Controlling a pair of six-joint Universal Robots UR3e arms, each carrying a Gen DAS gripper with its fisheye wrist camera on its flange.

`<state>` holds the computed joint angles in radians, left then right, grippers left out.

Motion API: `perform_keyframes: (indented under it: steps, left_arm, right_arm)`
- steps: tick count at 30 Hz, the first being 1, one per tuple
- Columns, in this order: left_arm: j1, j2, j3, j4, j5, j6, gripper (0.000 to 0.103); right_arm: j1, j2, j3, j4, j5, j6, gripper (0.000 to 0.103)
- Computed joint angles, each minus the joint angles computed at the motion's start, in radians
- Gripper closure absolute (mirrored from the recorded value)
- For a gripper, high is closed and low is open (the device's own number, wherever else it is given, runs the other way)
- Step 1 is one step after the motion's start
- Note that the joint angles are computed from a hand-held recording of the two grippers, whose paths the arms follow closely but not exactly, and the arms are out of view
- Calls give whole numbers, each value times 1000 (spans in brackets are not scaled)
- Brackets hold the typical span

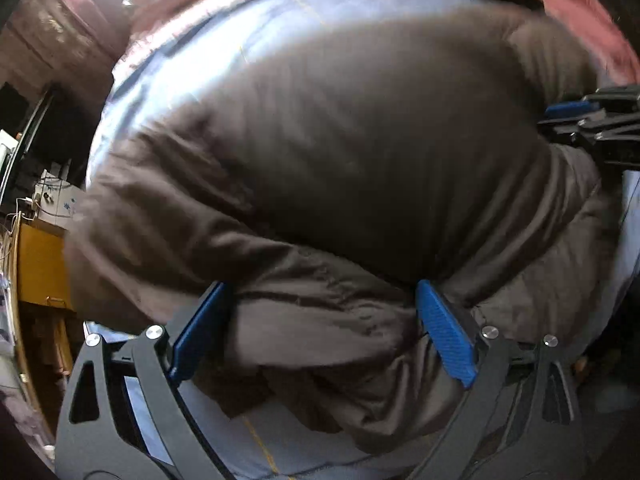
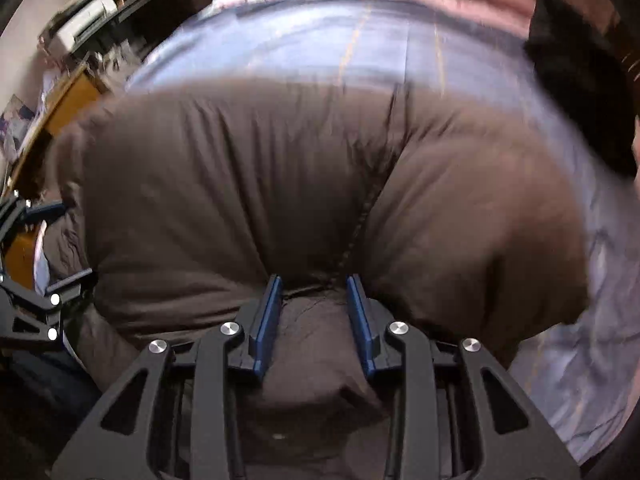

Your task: Fold large clothes

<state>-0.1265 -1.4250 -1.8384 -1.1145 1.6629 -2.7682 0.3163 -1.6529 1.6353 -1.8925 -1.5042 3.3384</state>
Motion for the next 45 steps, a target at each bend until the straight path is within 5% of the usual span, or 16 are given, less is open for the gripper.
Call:
perform_keyframes:
  steps: [4, 7, 10, 13, 18, 20, 23, 28, 32, 36, 41, 45]
  left_arm:
    - [-148, -42, -85, 139, 170, -54, 6]
    - [-176, -72, -38, 127, 206, -44, 6]
    - [-118, 11, -1, 111, 139, 4, 8]
    - [14, 77, 65, 115, 14, 27, 7]
    - [131, -158, 276, 177, 82, -67, 5]
    - [201, -256, 357, 74, 90, -155, 6]
    - [275, -318, 338, -39, 56, -167, 3]
    - [241, -323, 275, -36, 97, -179, 2]
    - [234, -150, 237, -95, 105, -202, 8]
    - [263, 65, 189, -159, -86, -125, 7]
    - [-6, 22, 42, -75, 174, -157, 7]
    - [-11, -36, 20, -68, 193, -199, 6]
  right_arm:
    - [86, 85, 3, -84, -110, -27, 68]
    - [72, 90, -53, -40, -77, -32, 68]
    - [10, -32, -25, -37, 4, -51, 66]
    - [-31, -122, -21, -92, -35, -59, 50]
    - [-223, -130, -10, -93, -35, 57, 48]
    - [-228, -95, -3, -67, -103, 92, 48]
    - [-327, -99, 119, -84, -31, 118, 49]
    - [-173, 44, 45, -97, -201, 159, 48]
    - [-161, -133, 101, -74, -129, 205, 48]
    - [-62, -207, 58, -56, -70, 133, 47]
    - [44, -161, 120, -80, -69, 153, 47]
    - [53, -92, 145, -85, -65, 174, 42]
